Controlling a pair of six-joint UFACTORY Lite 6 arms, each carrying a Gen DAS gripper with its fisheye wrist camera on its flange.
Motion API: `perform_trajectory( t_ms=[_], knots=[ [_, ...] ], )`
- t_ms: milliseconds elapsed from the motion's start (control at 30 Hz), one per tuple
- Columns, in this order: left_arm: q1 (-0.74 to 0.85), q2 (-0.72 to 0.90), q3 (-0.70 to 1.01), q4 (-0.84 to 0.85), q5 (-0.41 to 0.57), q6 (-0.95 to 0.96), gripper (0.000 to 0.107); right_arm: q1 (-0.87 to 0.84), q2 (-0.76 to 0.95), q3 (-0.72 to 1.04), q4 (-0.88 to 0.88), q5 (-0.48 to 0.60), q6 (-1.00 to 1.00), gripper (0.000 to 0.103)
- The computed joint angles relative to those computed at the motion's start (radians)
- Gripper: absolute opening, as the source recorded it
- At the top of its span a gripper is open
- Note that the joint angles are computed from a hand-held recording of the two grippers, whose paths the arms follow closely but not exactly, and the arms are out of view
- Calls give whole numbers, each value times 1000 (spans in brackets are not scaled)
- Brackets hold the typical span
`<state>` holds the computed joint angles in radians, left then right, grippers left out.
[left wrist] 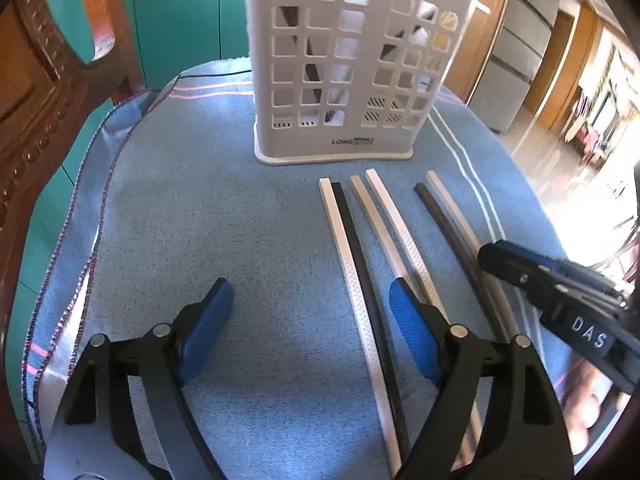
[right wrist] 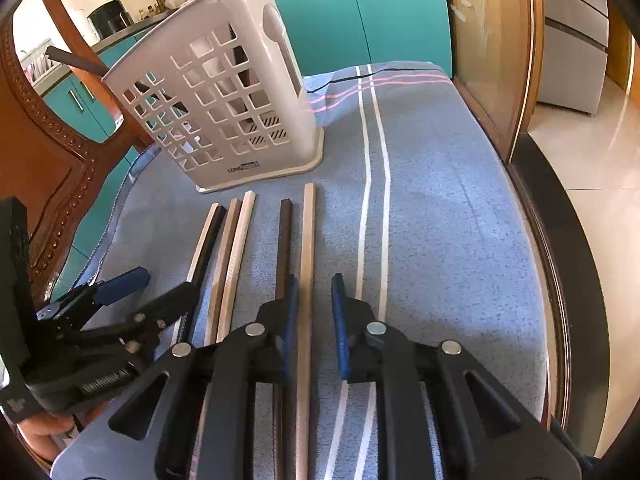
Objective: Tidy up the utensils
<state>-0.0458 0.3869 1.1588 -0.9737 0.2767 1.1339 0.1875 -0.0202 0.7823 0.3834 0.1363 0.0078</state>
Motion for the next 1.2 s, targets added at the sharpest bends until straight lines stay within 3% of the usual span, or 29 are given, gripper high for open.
perform_trajectory(
  t_ms=[167, 267, 333, 433, 533, 667, 900, 1033, 1200],
  knots=[
    [-36, -21, -34, 74, -88, -70, 68, 20, 5, 1, -128, -6, 124, 21],
    [-26, -27, -32, 90, -94, -103, 50, 25, 4, 1, -188, -9, 181, 24],
    [-11, -20, -20, 99, -89, -120, 33, 22, 7, 1, -173, -9, 166, 24],
    [13, -10, -1, 117, -77, -148, 17, 20, 9, 1, -159, -10, 151, 25],
    [29, -18, -12, 80, -72, -122, 15, 21, 8, -2, -168, -13, 158, 26],
    [39, -16, -1, 155, -70, -215, 14, 25, 11, 1, -176, -15, 169, 28],
    [149, 29, 78, 45, 83, -154, 14, 24, 11, 0, -128, -18, 122, 31],
    [179, 46, 97, 15, 106, -147, 14, 21, 7, -3, -92, -18, 88, 34],
    [173, 63, 117, 48, 100, -190, 25, 22, 6, -1, -72, -16, 70, 36]
  ],
)
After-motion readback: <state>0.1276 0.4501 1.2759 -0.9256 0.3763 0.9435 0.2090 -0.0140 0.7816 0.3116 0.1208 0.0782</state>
